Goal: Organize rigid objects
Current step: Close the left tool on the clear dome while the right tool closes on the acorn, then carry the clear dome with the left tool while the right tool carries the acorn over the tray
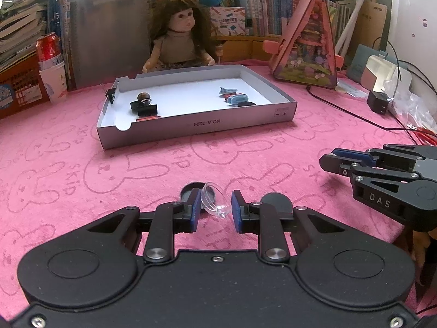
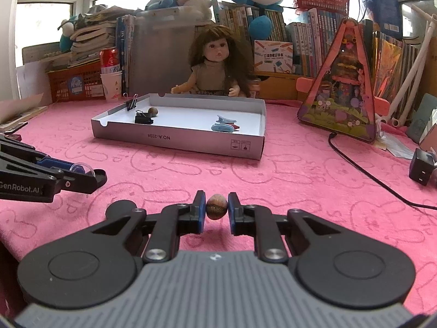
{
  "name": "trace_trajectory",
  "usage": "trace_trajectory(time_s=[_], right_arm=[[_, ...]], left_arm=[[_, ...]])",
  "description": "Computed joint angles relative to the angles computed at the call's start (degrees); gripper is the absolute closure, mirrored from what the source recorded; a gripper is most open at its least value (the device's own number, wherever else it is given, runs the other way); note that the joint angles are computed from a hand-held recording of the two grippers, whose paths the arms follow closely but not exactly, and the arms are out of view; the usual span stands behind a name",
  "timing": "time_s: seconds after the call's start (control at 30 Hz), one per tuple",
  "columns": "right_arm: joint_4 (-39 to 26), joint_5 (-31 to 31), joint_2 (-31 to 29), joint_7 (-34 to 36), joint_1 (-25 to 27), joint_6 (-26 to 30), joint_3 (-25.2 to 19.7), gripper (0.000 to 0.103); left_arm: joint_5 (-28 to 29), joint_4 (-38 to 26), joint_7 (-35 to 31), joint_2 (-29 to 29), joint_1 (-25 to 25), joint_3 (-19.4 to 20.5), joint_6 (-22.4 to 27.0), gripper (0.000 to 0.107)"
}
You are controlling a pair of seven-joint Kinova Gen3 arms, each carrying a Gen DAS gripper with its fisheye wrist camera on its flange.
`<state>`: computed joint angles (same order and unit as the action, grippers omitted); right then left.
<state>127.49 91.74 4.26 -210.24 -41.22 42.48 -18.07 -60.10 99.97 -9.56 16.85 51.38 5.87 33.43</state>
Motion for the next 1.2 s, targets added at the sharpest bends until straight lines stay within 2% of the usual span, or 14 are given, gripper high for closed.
trace_trajectory(time_s=[0.6,1.2], right_arm=[[-3.3,-1.9,1.3,1.7,1.4,-2.3,1.3,0.082],[-10.7,-6.8,3.8,6.3,5.6,-10.4,5.2,0.082]], left_arm=[[-0.9,-1.5,1.6,0.3,-1.2,-0.5,0.5,0.085],[1.3,-6.9,-0.7,3.1,-3.4,-3.5,1.0,0.085]])
